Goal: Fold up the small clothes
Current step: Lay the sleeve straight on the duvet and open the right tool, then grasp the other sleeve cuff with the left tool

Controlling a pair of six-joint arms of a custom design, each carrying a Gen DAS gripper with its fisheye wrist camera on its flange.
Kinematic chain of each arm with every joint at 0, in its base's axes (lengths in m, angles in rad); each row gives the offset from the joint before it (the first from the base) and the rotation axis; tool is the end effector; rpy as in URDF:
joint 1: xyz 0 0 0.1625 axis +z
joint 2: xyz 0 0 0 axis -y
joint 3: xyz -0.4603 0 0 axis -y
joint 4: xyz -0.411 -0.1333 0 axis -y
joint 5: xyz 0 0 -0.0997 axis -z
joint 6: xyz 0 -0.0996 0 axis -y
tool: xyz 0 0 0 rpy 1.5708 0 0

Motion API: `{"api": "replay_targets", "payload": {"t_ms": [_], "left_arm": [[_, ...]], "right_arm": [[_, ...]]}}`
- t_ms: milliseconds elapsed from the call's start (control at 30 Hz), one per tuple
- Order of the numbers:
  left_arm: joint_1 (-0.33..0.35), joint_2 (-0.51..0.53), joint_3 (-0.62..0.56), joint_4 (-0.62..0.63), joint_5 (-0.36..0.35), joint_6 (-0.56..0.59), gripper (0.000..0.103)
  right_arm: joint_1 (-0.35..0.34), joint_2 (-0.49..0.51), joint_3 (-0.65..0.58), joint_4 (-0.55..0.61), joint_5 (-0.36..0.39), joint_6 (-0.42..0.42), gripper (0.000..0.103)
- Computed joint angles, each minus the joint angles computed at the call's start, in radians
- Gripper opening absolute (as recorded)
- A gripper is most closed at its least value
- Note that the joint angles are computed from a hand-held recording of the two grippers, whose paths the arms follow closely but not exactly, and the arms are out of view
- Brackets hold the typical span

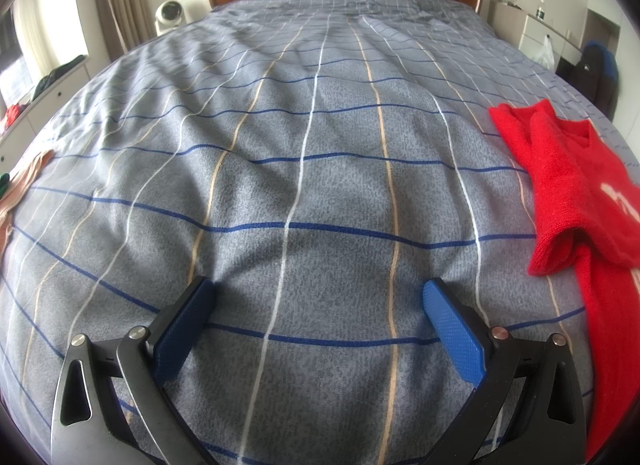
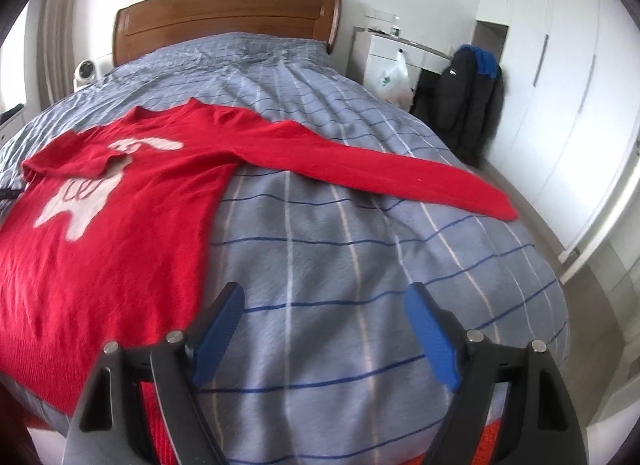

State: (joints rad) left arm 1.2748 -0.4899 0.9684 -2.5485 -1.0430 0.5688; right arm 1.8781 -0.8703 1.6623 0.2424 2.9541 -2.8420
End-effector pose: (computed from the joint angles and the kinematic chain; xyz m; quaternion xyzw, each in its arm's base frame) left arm -0.0870 -0.9141 0.1620 0.3335 0.8764 -0.2019 0.2828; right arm 0.1878 -0.4746 0.1550 -0.1662 -0.7433 0.3785 0.5259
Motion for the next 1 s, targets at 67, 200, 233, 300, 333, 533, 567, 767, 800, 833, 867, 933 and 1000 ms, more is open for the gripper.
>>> {"api": "replay_targets", "payload": {"t_ms": [67, 200, 233, 300, 333, 533, 567, 767, 800, 833, 867, 933, 1000], "left_arm": [[0.0, 0.0, 0.001, 0.0, 0.0, 0.0, 0.103], [0.0, 0.0, 0.0, 0.0, 0.0, 0.0, 0.103], [0.0, 0.0, 0.0, 0.0, 0.0, 0.0, 0.103], [0.0, 0.0, 0.001, -0.001, 0.001, -0.001, 0.103], [0.0, 0.0, 0.0, -0.001, 0.0, 0.0, 0.103], [-0.001, 0.0, 0.001, -0.003, 0.002, 0.002, 0.103], [0.0, 0.0, -0.001, 0.0, 0.0, -0.001, 0.103], [0.0, 0.005, -0.009, 0.004, 0.0, -0.001, 0.103], [0.0, 0.005, -0.007, 0.001, 0.002, 0.001, 0.103], [-0.001, 0.005, -0.006, -0.001, 0.009, 0.0, 0.103], [-0.004, 0.004, -0.005, 0.002, 0.024, -0.013, 0.103], [-0.016, 0.008, -0.018, 0.055, 0.084, -0.103, 0.103], [-0.03, -0.003, -0.02, 0.147, 0.135, -0.199, 0.103]], "right_arm": [[0.002, 0.001, -0.001, -0.011, -0.008, -0.016, 0.082], [0.008, 0.001, 0.001, -0.047, -0.018, -0.062, 0.082], [0.01, 0.002, 0.002, -0.056, -0.018, -0.075, 0.082], [0.012, 0.002, 0.005, -0.076, -0.017, -0.098, 0.082], [0.013, 0.002, 0.006, -0.083, -0.02, -0.104, 0.082], [0.015, 0.013, 0.0, -0.063, -0.022, -0.085, 0.082], [0.016, 0.012, 0.002, -0.071, -0.022, -0.094, 0.082], [0.012, 0.025, -0.002, -0.039, -0.037, -0.063, 0.082], [0.011, 0.027, -0.004, -0.035, -0.039, -0.058, 0.082], [0.009, 0.029, -0.005, -0.028, -0.044, -0.051, 0.082], [0.008, 0.031, -0.006, -0.023, -0.049, -0.048, 0.082], [0.006, 0.033, -0.005, -0.018, -0.058, -0.042, 0.082], [0.004, 0.03, -0.001, -0.023, -0.071, -0.047, 0.082]]}}
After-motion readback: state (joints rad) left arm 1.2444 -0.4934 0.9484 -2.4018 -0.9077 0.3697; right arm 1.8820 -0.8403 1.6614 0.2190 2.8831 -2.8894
